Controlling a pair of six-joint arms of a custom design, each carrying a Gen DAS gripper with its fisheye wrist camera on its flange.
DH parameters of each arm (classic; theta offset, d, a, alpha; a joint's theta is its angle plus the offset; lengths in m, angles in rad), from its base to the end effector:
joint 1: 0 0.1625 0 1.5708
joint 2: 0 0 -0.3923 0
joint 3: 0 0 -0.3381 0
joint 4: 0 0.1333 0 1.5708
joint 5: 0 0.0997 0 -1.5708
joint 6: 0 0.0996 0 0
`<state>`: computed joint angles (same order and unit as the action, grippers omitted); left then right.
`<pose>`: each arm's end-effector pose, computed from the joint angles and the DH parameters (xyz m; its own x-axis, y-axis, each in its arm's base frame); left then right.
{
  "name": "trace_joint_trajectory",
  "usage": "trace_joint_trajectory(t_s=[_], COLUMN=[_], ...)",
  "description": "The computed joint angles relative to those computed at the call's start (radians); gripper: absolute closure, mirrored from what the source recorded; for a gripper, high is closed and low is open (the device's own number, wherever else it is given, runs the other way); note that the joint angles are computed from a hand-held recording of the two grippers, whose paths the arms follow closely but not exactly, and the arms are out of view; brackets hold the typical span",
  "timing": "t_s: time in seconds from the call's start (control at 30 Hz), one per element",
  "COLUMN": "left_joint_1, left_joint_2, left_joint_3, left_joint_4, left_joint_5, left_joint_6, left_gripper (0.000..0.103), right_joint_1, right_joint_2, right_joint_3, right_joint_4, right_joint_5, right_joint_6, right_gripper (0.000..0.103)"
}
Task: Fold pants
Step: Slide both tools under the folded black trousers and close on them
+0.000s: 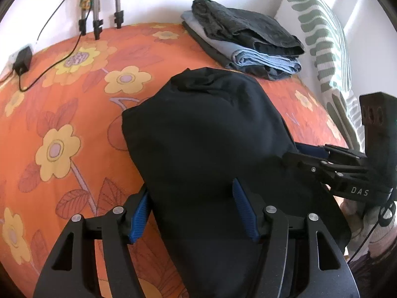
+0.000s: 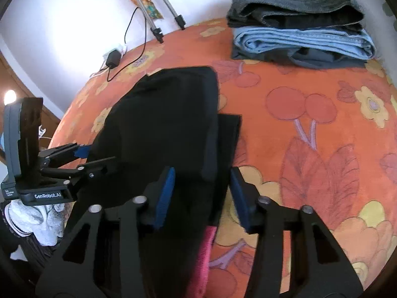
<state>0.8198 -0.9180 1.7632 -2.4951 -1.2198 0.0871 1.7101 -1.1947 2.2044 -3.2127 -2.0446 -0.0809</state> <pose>-0.2661 -0.5306 0.1358 -0.6431 0.6819 -0.3483 0.7390 0.6719 -0.0489 0.1504 -0.4402 0.2285 -0.9066 0.0784 0.4146 -0.1859 0.8079 -0.5592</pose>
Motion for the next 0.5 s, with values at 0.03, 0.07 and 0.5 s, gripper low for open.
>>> trace_joint_trajectory(t_s=[0.03, 0.07, 0.5], left_joint_1=[-0.006, -0.010, -0.032], left_joint_2=[0.000, 0.000, -0.009], left_joint_3=[0.009, 0.016, 0.072], left_joint_4=[-0.014, -0.026, -0.154], left_joint_5=[0.011, 0.018, 0.043], left_joint_6=[0.010, 0.016, 0.072], left_gripper=[0.041, 0.044, 0.077], right_joint_1=[0.007, 0.007, 0.034], right_joint_2=[0.012, 0.015, 0.039], right_joint_3=[-0.001, -0.003, -0.012], right_joint_4=[-0.016, -0.014, -0.036], right_joint_5=[-0.011, -0.004, -0.028], right_joint_6=[-0.009, -0.013, 0.017], right_gripper=[0.056, 0.061, 0.088])
